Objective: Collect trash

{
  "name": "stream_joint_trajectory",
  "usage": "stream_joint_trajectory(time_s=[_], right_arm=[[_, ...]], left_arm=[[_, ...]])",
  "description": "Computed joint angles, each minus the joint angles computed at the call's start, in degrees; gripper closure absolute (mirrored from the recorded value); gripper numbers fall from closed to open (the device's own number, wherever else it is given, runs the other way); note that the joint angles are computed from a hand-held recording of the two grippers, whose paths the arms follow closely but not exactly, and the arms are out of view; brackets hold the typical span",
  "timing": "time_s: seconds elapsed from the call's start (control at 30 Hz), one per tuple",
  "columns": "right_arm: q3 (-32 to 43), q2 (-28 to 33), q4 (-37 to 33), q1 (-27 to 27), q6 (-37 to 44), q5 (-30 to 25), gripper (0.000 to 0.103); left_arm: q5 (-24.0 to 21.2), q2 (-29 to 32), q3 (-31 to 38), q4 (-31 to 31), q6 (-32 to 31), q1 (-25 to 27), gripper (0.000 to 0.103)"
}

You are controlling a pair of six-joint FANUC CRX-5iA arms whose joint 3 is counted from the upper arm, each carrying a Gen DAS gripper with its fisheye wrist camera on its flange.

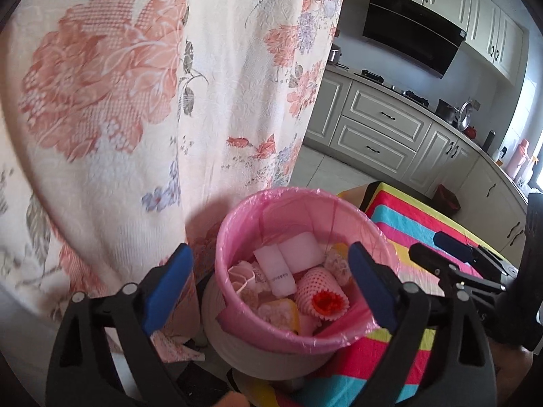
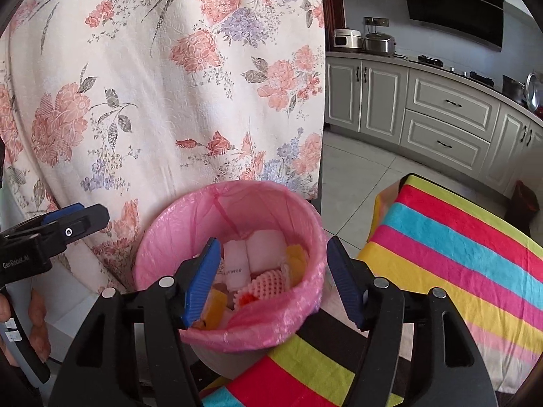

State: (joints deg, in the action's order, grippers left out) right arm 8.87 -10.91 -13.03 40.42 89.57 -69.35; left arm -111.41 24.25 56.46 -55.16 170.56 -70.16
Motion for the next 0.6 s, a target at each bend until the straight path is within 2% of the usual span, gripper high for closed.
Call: stream_joint_trajectory(time_s=[0.03,0.17,0.23,0.6], right_arm=[[-0.6,-0.8,0.2,0.0,-0.2,0.1,0.038],[-2.0,-2.8,0.8,0.0,-1.3,-0.6,0.033],[-3.5,-4.5,2.1,0.6,-1.9,-0.6,0.024],[-6.5,-7.9,2.2,0.6,-2.1,-2.4,0.021]], left_arm=[[0.1,0.0,-0.2,0.2,0.5,-0.3,0.006],[-1.0,1.2,1.2,1.0,0.8,-1.1,0.005],[-0.7,1.3,1.0,1.8,1.7,-1.4,0.005],[-3.9,5.8,6.8,1.3,-3.8,-3.0,0.005]])
